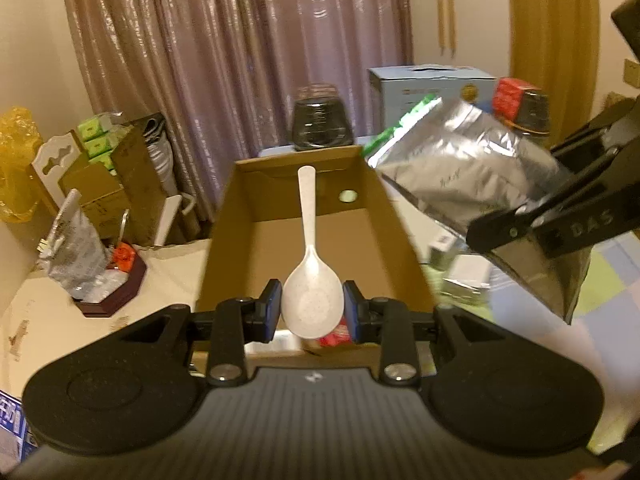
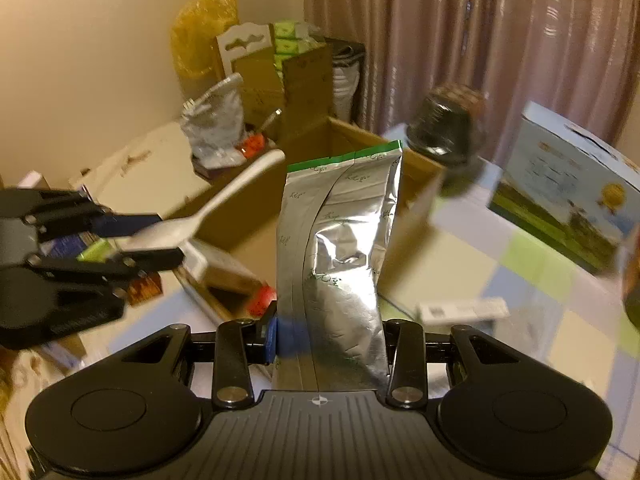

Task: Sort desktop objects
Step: 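Lift the spoon and foil bag and carry them over the cardboard box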

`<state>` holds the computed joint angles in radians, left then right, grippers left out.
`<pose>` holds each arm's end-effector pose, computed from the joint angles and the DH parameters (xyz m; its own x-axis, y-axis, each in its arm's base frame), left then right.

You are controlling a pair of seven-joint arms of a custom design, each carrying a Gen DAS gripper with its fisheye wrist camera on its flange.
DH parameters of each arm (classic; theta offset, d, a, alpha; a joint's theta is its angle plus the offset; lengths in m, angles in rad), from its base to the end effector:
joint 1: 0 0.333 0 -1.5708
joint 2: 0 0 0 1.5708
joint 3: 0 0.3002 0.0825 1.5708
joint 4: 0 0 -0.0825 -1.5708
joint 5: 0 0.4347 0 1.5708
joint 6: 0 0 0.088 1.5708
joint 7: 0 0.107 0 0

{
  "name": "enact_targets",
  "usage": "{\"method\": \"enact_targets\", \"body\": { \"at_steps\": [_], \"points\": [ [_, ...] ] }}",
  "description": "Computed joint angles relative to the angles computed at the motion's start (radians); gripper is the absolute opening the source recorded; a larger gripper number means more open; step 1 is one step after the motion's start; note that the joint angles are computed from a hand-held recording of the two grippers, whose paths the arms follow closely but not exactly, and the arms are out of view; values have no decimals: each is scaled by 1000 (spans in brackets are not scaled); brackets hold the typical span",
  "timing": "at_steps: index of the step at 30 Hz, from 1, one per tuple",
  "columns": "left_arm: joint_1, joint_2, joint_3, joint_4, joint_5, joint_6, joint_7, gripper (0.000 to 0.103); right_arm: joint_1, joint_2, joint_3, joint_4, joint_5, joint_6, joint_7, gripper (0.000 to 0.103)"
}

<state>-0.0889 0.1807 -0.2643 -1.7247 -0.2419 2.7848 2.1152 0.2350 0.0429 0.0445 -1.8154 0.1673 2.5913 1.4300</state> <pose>0.6740 -0.2229 0.5506 -0.5682 -0.8093 -0.1490 -0.4452 0.4546 -0.7714 0.6474 0.1820 0.5644 0.3296 -0.9417 -0.0677 -0.7114 -0.2005 -0.6736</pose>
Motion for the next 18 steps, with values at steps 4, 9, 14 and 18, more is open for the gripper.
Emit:
{"method": "enact_targets", "body": {
  "at_steps": [4,9,14,18],
  "points": [
    [6,97,13,112,51,-25,-19,27,9,112,4,138,16,-15,26,36],
    [21,196,-4,217,90,-43,-34,27,18,252,-5,302,26,-43,79,36],
    [28,274,-18,292,120,-64,-48,27,10,337,-6,400,46,-76,90,36],
    [24,313,-20,323,149,-60,-60,28,4,356,-3,411,70,-77,104,36]
  ]
}}
